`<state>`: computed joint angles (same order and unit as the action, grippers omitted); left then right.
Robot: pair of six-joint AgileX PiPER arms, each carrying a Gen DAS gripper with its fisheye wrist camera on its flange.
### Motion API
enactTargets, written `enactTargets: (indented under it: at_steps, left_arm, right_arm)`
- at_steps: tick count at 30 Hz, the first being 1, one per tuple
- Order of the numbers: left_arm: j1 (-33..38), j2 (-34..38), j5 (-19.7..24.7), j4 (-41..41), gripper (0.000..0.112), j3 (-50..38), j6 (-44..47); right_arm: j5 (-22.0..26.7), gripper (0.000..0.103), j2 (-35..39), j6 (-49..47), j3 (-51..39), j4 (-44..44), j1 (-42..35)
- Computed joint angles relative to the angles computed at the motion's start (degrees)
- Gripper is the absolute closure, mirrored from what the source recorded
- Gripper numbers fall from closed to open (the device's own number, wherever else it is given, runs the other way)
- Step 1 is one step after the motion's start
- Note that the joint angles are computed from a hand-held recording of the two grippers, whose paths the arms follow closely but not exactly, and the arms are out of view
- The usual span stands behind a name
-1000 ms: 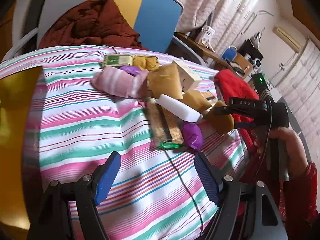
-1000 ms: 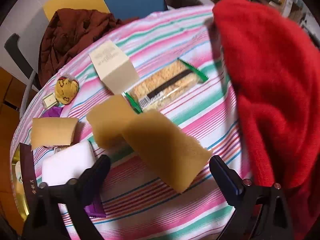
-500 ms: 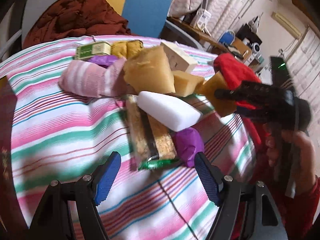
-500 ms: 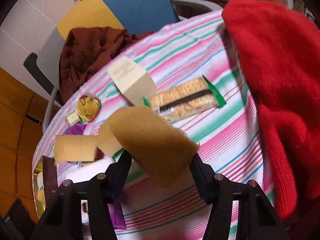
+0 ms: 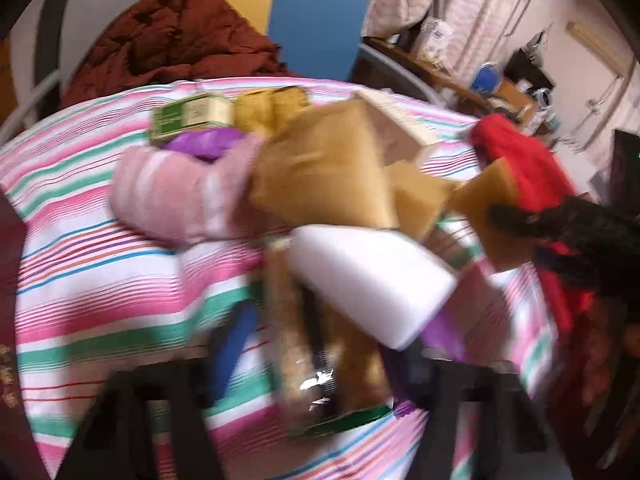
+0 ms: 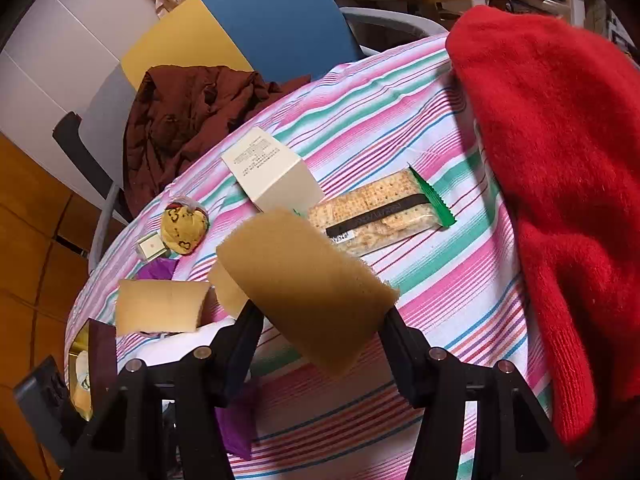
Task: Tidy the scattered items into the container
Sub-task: 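Grasp the cracker packet with the left tool while the right tool grasps the tan sponge, then carry the cracker packet and tan sponge over the gold tin with both tools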
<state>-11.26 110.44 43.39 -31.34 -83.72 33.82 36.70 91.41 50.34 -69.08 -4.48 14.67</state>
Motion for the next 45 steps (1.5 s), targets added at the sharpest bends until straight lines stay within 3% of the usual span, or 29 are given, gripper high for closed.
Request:
enactTargets:
  at_steps: [7, 16, 19, 23, 27, 36, 45]
  left_arm:
    - [6.1, -4.2, 0.2, -8.5, 0.069, 7.4, 11.3]
    - [13.9, -7.8, 1.5, -13.8, 0.070, 14.0, 18.5]
    - [13.6, -9.0, -0.4, -13.8, 0.067, 15.8, 19.9]
    - [11.6, -10.2, -2.5, -11.2, 0.055, 16.9, 17.8]
    - [9.0, -12.0, -8.7, -9.3, 0.064, 20.2, 20.4]
    - [13.0, -12.6, -3.0, -16.3, 0.065, 20.5, 25.1]
    - [16.4, -16.6, -1.0, -21.6, 0.065, 22.9, 31.5]
  right_arm:
    - [-1.4, 0.044, -0.4, -0.3, 0.5, 0.2, 0.0]
    - [-2.5, 0.044, -0.7, -0.1, 0.7, -0.4, 0.4]
    - [-2.3, 0.044, -0.6, 0.4, 0.4, -0.8, 0.6]
    - [-2.1, 0.044, -0.7, 1.2, 0.4, -1.7, 0.9]
    - [-2.3, 0.044, -0.8, 2.1, 0.5, -2.8, 1.2]
    - [-2.4, 0.044, -1.2, 3.6, 0.7, -5.0, 1.6]
    - [-3.3, 0.045, -2.0, 6.4, 1.2, -8.1, 2.8]
